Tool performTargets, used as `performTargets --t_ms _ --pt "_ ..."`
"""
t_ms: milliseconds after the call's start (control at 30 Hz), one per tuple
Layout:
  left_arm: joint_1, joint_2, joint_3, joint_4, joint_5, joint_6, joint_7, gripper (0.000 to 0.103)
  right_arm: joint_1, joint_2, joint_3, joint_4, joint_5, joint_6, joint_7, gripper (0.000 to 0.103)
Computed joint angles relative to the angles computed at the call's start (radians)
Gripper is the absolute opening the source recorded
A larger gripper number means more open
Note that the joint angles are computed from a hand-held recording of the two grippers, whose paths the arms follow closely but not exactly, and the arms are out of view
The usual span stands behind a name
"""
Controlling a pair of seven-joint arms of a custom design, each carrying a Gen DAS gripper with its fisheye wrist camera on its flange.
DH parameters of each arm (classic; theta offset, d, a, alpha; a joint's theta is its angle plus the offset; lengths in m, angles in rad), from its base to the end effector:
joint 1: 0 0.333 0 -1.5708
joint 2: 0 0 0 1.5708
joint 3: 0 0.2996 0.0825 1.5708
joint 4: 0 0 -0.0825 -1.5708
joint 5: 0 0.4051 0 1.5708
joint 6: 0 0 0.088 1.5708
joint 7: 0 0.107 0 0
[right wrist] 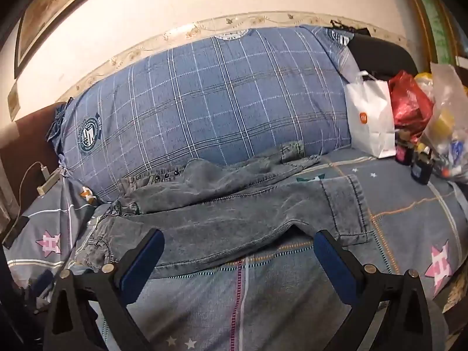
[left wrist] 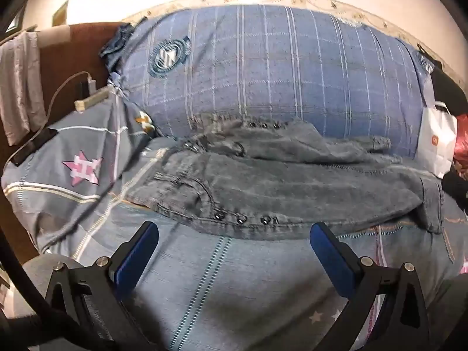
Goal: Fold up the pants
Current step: 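Move both grippers toward the grey jeans lying on the bed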
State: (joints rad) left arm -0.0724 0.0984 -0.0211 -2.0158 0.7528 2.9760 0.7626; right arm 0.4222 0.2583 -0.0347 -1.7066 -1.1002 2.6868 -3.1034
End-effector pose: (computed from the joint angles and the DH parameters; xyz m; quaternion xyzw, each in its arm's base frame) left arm 0.6227 -0.1055 0.4654 -0.6429 0.6271 -0.2997 0.3219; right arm 0.6291 0.2899 0.4837 -0.4928 0.7210 -0.3121 0.3741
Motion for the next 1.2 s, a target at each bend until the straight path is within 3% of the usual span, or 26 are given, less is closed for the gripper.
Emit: performTargets --t_ms 133,200,433,667,900,1000,1067,1133,1200 --pt "-0.004 0.023 -0.015 0.019 -0.065 -0.06 0.077 0.103 -0.023 -0.011 0.016 -0.031 -0.006 0.028 0.045 0.103" --pt "-0.011 0.027 -0.012 0.021 -0.068 -0.076 0.085 0.103 -0.002 0.021 0.002 0.007 0.023 0.016 0.027 0.103" --pt "-0.014 0.009 -0.005 0.001 -0.029 -0.042 0.068 0.103 -0.004 0.019 -0.003 0.006 0.045 0.015 -0.009 0.103" --pt "-0.002 0.014 -0.026 0.01 -0.167 -0.047 0.202 0.103 -0.005 0.027 -0.006 0.011 0.093 0.028 -0.067 0.103" --pt "0.004 0.029 -0.066 0.08 -0.403 -0.16 0.492 0.103 -0.001 0.026 -0.036 0.005 -0.009 0.118 0.039 0.103" --pt "0.0 0.039 -0.071 0.146 -0.458 -0.196 0.555 0.103 -0.047 0.011 -0.01 -0.005 0.115 0.169 -0.069 0.103" --pt "0.002 0.066 -0.079 0.226 -0.529 -0.242 0.601 0.103 -0.049 -0.002 -0.013 0.015 0.151 0.141 -0.103 0.103" --pt "-0.004 0.124 -0.079 0.347 -0.576 -0.301 0.618 0.103 -0.09 0.021 0.03 0.081 0.303 0.094 -0.315 0.103" --pt "-0.026 0.196 -0.063 0.471 -0.572 -0.317 0.593 0.103 -0.177 0.071 0.12 0.174 0.58 0.051 -0.604 0.103"
